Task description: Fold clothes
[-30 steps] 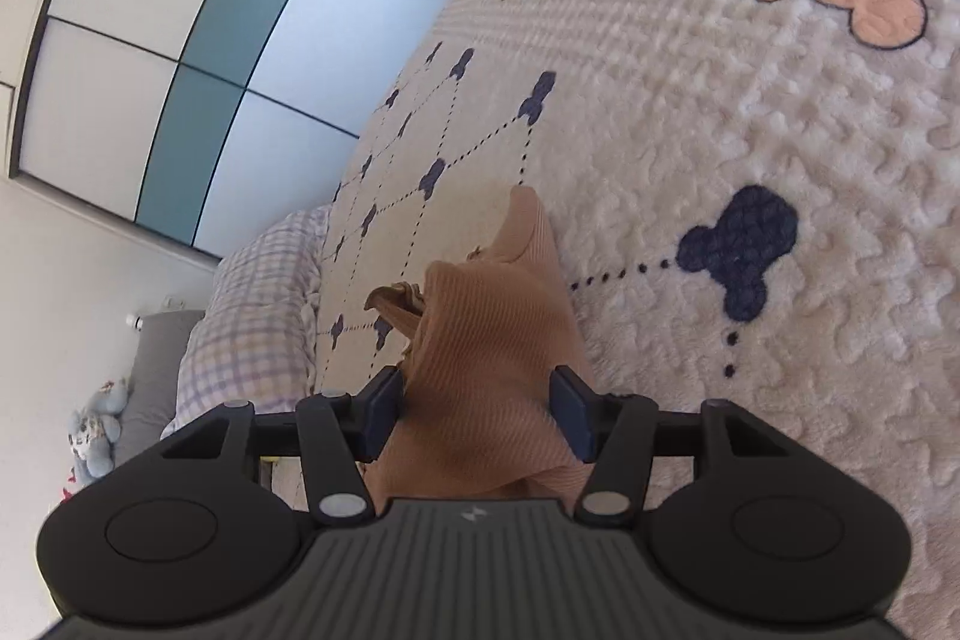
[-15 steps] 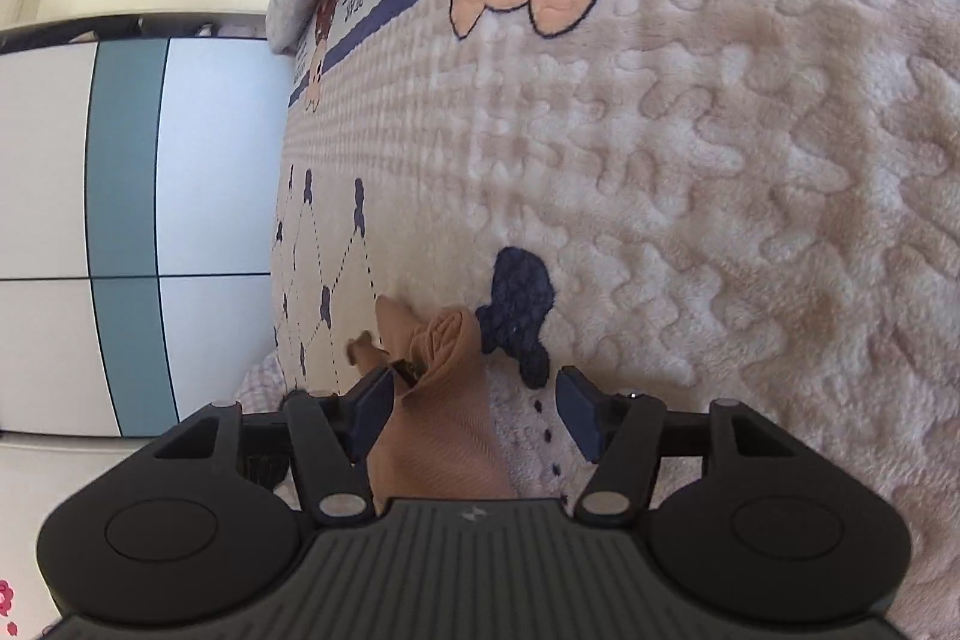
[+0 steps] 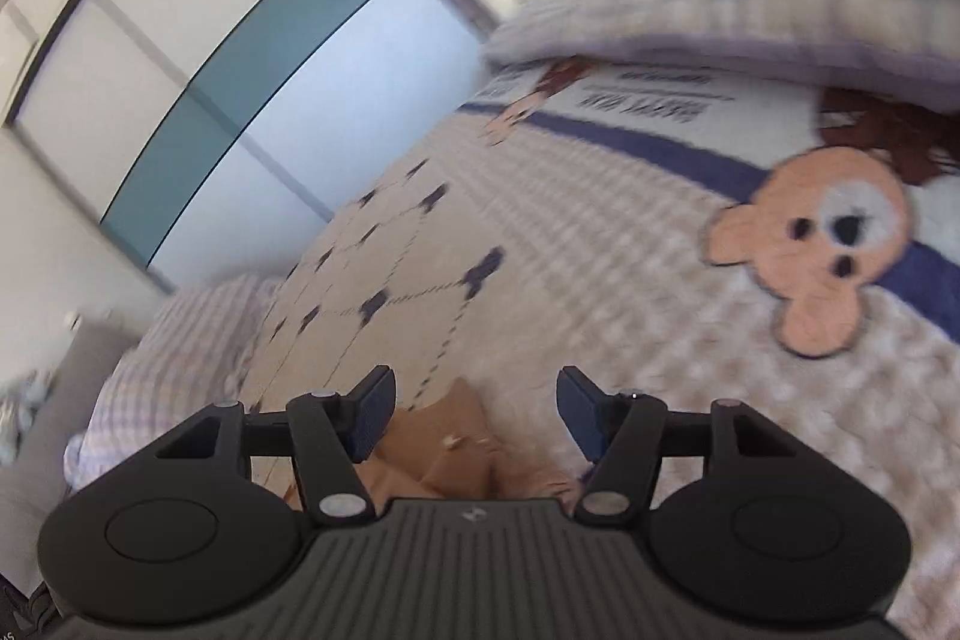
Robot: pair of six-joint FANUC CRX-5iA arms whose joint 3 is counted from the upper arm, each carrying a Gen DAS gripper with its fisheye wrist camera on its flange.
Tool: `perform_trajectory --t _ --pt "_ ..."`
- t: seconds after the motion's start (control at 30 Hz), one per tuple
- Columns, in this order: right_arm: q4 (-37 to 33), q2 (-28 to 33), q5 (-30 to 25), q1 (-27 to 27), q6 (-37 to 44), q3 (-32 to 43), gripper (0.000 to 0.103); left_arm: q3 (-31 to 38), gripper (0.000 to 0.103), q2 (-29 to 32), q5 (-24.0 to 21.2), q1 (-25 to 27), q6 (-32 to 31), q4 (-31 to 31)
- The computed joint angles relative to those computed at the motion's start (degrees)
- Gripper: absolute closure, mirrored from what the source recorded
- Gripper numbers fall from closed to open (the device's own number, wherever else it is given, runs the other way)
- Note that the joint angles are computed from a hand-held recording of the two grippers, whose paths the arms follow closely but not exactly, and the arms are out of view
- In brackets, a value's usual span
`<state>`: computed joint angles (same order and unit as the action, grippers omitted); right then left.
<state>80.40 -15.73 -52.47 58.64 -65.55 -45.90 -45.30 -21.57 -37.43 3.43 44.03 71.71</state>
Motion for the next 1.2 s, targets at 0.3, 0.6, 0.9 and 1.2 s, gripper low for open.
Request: perform_trajectory --t 0.3,0.6,0.9,1.2 --pt "-2.02 11.24 26.27 -12.60 26.90 9.95 0.047 -3.04 0.023 -2.90 4.66 -0.40 14.58 -5.78" --pt "-3.54 15.30 22.64 -11.14 30.70 13.03 0.096 -2.59 0.025 -0.86 4.29 0.03 11.79 -5.23" --pt "-11.03 14.25 -0.25 -6.00 16.54 11.85 0.095 -3.39 0.025 -0.08 5.18 -0.59 11.01 -0.39" --pt "-25.30 5.88 -10.76 4.63 -4.12 8.71 0.064 -5.40 0.025 -1.83 7.26 -9.34 -7.79 14.81"
